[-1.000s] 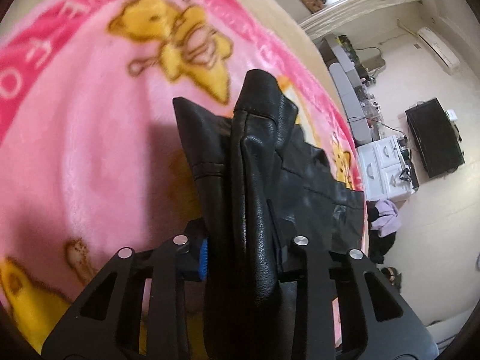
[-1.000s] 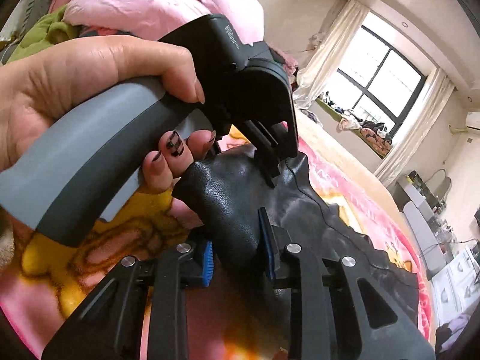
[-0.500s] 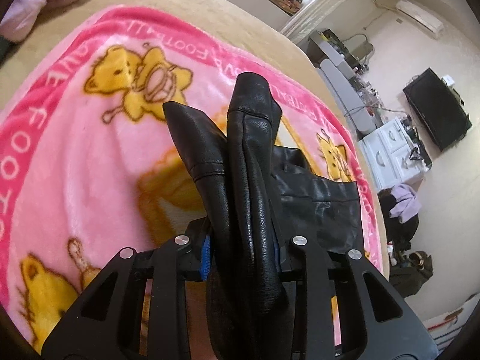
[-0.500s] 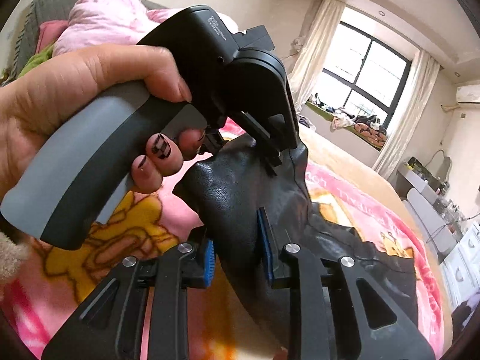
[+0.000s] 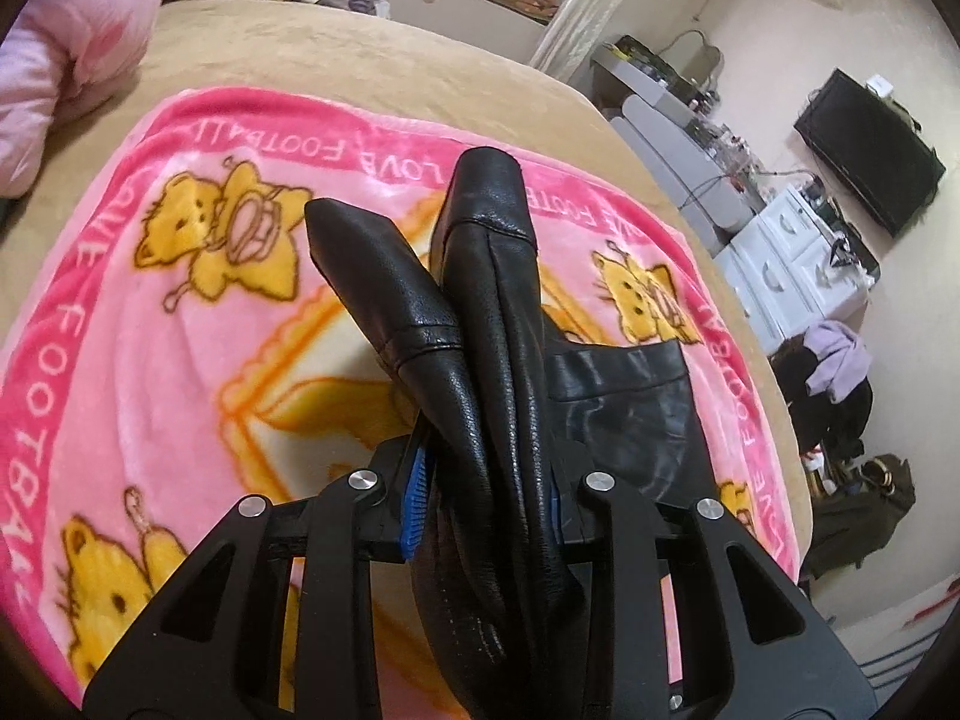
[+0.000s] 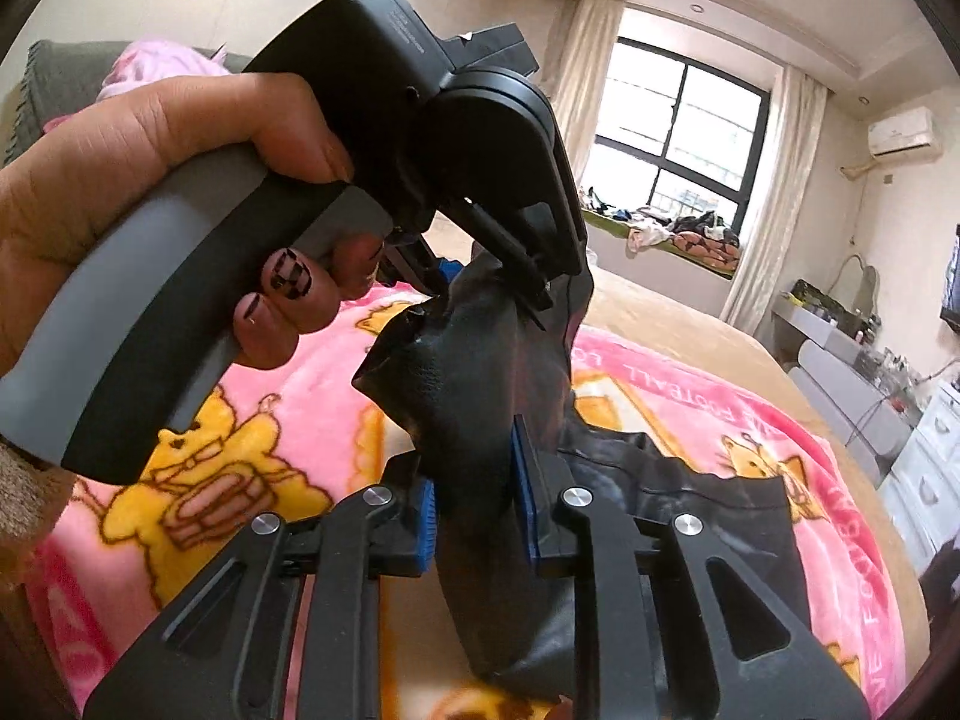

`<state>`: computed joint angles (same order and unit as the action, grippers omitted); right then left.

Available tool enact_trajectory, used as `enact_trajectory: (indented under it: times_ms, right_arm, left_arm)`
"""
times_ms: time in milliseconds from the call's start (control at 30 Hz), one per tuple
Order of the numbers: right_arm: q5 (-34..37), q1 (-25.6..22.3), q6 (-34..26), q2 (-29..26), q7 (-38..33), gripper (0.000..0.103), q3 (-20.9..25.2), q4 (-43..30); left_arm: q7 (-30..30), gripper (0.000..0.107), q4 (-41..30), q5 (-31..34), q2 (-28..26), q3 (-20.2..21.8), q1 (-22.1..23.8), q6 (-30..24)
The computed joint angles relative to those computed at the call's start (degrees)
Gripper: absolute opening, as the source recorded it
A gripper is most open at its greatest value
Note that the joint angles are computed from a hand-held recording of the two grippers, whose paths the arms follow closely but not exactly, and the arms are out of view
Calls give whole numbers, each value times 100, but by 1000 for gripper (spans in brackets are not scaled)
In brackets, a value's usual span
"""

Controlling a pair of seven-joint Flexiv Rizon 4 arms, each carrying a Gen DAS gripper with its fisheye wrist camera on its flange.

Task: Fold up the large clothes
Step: 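Lift the gripped jacket end with both tools and fold it over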

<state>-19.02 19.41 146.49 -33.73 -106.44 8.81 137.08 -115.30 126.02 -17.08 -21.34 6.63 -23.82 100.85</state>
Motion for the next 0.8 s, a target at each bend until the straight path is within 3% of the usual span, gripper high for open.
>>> enact_trajectory:
  times_ms: [167, 400, 800]
  right_arm:
    - [-1, -150, 100, 73, 101, 17, -4, 130]
    - [-220, -491, 182, 88, 464, 16, -15, 180]
    - [-670, -988, 292, 45, 938, 16, -104, 225]
  left_arm:
    - [-206, 22, -483, 71, -188, 976, -1028, -469]
    - [-801, 24, -1231, 660, -480, 1661, -1686, -1160]
    - [-1591, 28, -2175, 1655, -790, 1797, -1835, -2048]
